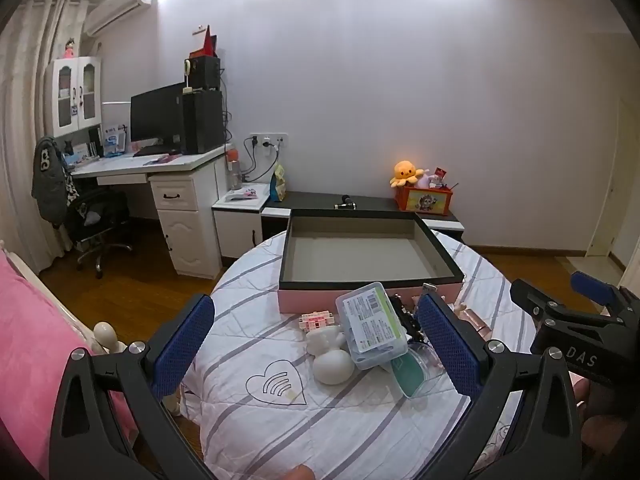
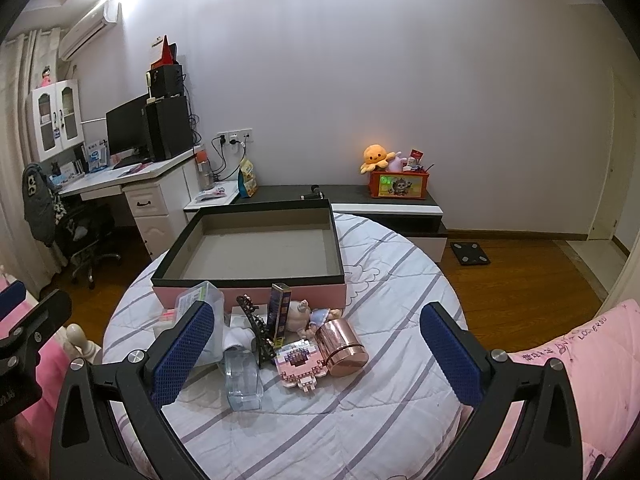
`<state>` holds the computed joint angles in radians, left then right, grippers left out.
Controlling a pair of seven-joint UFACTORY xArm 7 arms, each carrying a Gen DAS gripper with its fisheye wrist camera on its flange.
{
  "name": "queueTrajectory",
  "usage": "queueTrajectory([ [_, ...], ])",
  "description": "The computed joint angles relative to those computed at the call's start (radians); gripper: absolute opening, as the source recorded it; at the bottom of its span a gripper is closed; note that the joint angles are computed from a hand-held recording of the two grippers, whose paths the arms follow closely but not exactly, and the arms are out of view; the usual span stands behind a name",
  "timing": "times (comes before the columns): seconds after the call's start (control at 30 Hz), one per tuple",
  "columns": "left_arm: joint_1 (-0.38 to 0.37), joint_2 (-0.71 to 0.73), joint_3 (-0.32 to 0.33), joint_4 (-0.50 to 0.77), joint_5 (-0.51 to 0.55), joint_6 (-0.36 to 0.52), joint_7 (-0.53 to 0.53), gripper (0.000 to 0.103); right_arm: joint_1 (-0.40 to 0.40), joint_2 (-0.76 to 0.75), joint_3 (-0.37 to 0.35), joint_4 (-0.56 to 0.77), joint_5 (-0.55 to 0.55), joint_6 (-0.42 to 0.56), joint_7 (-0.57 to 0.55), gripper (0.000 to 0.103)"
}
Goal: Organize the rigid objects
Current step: 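Move both tools toward the white figurine and the copper cup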
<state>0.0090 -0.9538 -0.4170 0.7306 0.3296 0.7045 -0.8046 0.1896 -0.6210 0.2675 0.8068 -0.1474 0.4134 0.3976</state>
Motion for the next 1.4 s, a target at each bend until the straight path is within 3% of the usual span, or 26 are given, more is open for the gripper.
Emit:
queueTrajectory([
  [0.57, -0.001, 0.010, 0.006, 0.013, -0.004, -0.007, 0.004, 0.103, 0.008, 0.035, 0.000, 0.032, -0.008, -0.004, -0.016, 0.103],
  [1.0, -0.019, 0.018, 0.036, -0.047, -0.045, -0.072, -0.018, 0.103, 0.011, 0.067, -0.008, 0.041, -0.007, 0.002, -0.022, 0.103],
  [1.33, -0.041, 0.038, 0.058, -0.111, -0.038, -0.034, 0.019, 0.103, 0.003, 0.118, -0.029, 0.040, -0.008, 0.022, -0.024, 0.103],
  [1.4, -0.073, 0.048, 0.078, -0.096, -0.064, 0.025, 0.044, 0.103, 0.004, 0.128, -0.036, 0.039, -0.005, 0.024, -0.026, 0.103],
])
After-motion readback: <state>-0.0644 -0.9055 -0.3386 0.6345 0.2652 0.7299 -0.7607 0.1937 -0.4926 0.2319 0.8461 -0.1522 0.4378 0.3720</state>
